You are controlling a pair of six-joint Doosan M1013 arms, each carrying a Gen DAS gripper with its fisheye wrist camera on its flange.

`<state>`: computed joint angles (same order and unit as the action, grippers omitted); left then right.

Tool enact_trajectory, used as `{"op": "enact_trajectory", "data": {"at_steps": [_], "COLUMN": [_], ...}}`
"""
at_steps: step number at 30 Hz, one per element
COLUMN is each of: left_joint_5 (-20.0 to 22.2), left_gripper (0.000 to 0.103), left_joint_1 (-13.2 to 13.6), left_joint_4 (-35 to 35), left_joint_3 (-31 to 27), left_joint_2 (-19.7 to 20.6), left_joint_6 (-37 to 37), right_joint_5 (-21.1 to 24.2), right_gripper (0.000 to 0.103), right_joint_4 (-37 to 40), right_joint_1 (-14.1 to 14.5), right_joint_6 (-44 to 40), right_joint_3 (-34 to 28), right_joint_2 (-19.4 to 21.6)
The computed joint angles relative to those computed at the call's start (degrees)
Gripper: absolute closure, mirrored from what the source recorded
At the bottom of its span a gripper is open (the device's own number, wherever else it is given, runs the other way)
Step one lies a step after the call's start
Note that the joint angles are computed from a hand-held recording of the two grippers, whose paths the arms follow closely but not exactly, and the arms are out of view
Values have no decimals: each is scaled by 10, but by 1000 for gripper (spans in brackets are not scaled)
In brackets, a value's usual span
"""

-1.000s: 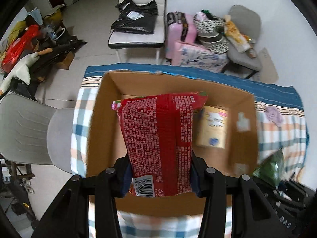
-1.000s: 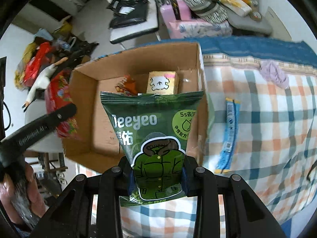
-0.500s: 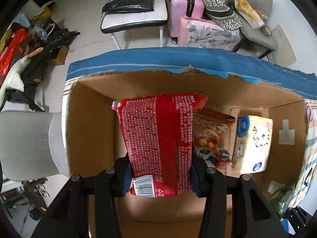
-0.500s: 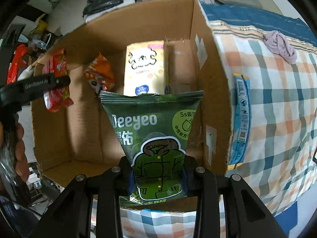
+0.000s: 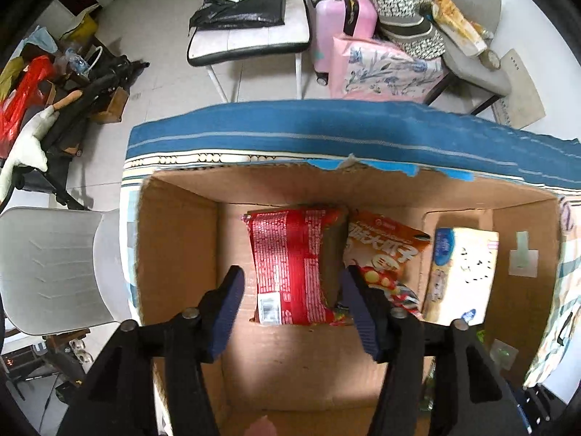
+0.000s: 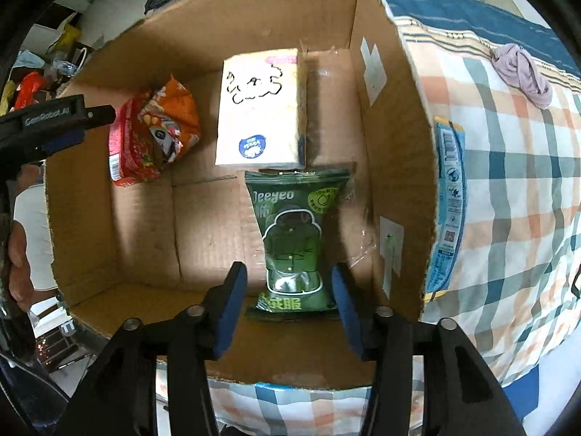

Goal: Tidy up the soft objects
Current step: 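Carry both packets into the box and open both tools, then grasp the blue ice-pop stick with left tool while right tool grasps lilac cloth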

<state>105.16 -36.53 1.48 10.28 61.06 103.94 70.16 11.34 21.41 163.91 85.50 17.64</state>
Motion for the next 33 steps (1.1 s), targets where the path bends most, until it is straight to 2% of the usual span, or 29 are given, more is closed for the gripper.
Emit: {"op": "enact_trajectory", "data": {"at_steps": [2,6,9,10,19,26,30,33], "left_joint_5": [-27,-70,-99,-105,-200,-254,-262,-279], "left_gripper": [27,17,9,6,6,6,6,6], "left_joint_1": [2,9,16,18,26,24,12,-8], "left_joint_4": [-5,-34,-55,-63,-72,-56,-58,-47], "left_joint_3": [42,125,187,202,365,434,460,483], "left_joint_2": [-26,-80,-121,-132,-250,-307,-329,-346], "left_joint_6": [2,2,-1,-3,10,0,1,2], "right_joint_5": [6,30,48,52,82,87,67,47], "right_gripper": [34,4,0,0,0,0,0,0], "right_joint_4": [-9,-36,-54,-60,-125,-169,-178,-188], "right_joint_1": [2,9,17,20,55,82,89,91], "right_joint_6": [-1,-2,-8,-6,13,13,40,88], "right_joint_3": [-6,-24,-34,-36,-67,-85,-60,-17], "right_joint_2": [-2,-1,-1,-2,-13,-28,-56,-92]}}
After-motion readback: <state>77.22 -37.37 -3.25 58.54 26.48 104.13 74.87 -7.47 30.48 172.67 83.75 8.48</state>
